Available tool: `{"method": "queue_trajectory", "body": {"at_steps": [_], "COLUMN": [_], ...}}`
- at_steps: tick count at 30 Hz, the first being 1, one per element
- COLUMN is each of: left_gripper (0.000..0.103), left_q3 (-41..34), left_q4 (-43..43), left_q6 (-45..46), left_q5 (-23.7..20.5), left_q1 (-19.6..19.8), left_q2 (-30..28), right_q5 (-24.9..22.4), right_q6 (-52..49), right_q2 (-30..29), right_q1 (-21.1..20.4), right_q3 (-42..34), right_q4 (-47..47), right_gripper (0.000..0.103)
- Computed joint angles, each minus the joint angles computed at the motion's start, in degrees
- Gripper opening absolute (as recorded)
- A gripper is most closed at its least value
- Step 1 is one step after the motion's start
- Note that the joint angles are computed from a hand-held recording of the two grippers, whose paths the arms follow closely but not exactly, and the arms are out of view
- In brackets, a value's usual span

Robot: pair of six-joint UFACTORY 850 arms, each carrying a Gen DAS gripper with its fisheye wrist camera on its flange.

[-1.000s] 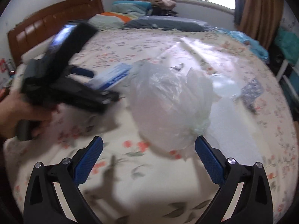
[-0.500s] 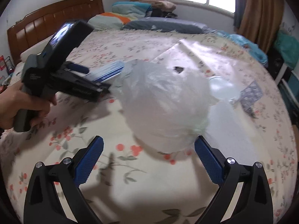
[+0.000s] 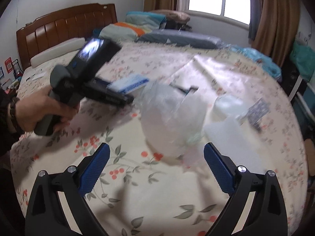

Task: Collect trash
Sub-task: 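Grasp the white-blue medicine box with the left tool while the right tool grasps the clear plastic bag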

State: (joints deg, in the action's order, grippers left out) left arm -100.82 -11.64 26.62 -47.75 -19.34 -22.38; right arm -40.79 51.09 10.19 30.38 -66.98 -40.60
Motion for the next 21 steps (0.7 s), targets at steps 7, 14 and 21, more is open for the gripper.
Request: {"method": "queue_trajectory", "body": {"at_steps": [7, 14, 21], "left_gripper": [0.073, 0.081, 0.072], "left_q3": [0.0, -0.8, 0.1], "left_q4": [-0.4, -2.0, -2.5], "left_q6": [0.2, 1.4, 3.7], "left_q5": [-0.2, -1.0, 0.3], "left_q1": [0.1, 0.9, 0.5], "left_q2": [0.0, -0.8, -0.1], "right_q5": [0.9, 2.0, 1.6], "right_q6": [-13.4, -20.4, -16.2], "right_q2": [-7.7, -13.0, -12.3], "right_q1": [-5.0, -7.3, -6.0], "right_q3": [-7.2, -10.0, -9.4], "right_q4": [4.2, 9.3, 11.0], "right_gripper": [0.095, 0.090, 0.080]}}
